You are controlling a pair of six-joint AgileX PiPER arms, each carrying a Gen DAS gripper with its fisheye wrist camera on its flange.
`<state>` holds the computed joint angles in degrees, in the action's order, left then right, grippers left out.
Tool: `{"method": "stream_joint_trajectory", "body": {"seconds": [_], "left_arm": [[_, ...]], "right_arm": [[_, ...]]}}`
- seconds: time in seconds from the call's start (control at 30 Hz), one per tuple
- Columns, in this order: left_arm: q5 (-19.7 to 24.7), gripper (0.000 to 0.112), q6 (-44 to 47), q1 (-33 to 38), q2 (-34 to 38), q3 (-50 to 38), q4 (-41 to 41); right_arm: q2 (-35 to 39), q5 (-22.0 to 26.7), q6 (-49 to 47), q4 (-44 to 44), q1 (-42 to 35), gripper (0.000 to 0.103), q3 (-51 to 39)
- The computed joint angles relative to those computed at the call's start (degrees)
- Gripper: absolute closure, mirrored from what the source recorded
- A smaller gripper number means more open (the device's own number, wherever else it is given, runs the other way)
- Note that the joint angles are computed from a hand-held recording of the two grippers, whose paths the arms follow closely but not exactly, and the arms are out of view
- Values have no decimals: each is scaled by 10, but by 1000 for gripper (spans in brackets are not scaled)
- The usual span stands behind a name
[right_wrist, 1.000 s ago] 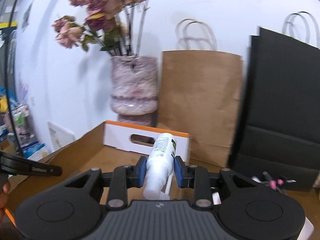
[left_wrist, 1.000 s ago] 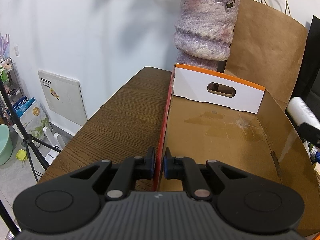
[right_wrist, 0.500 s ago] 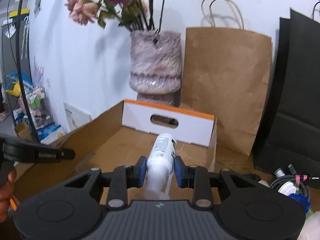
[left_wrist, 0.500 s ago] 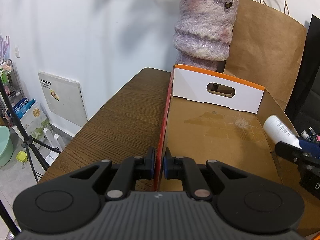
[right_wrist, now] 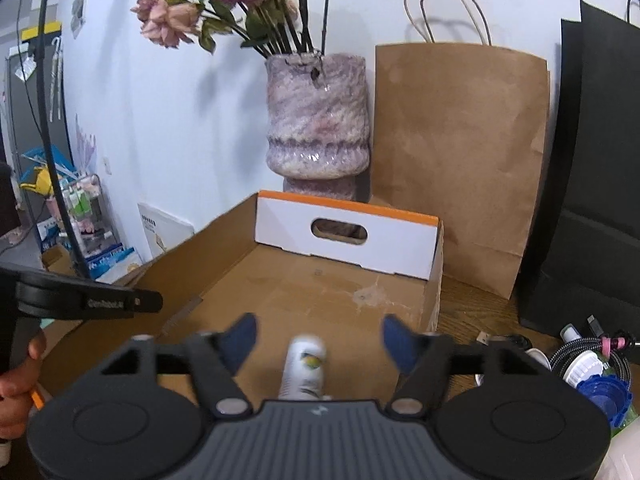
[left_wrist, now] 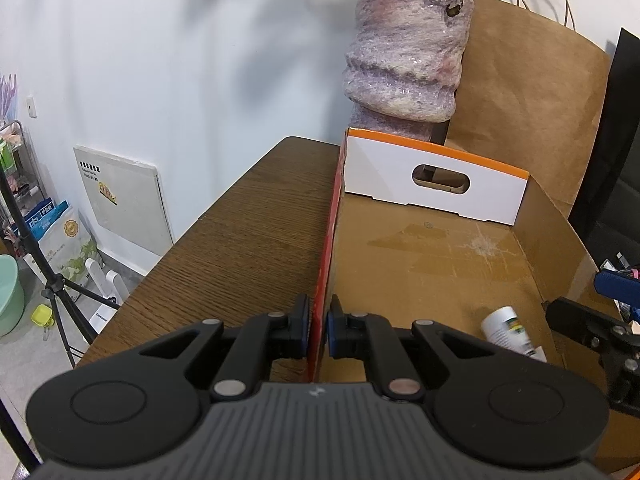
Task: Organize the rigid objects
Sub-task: 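Carry the spray bottle into the orange box and open the right gripper, then move the right gripper to the frosted plastic box and grasp it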
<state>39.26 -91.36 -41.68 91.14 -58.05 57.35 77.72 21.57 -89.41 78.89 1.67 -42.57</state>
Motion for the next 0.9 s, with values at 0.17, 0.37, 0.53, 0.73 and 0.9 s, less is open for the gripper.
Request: {"method": "stream_joint_trajectory", "body": {"seconds": [0.17, 0.37, 0.53, 0.73, 0.9], "left_arm": [[3, 103, 1, -2, 0, 0, 1], [3, 103, 1, -2, 1, -2, 0], [4, 103, 0, -3, 1, -1, 1], [3, 103, 1, -3, 1, -1, 0], [3, 103, 1, -2, 1, -1, 0]], "right_arm": [[-3, -13, -4, 10, 5, 28, 4], [-10, -22, -29, 40, 7, 14, 12], [-23, -16, -107, 119, 2, 10, 29], [-39, -18, -161, 176, -4, 3, 41], [-66, -14, -185, 203, -32, 0, 52]]}}
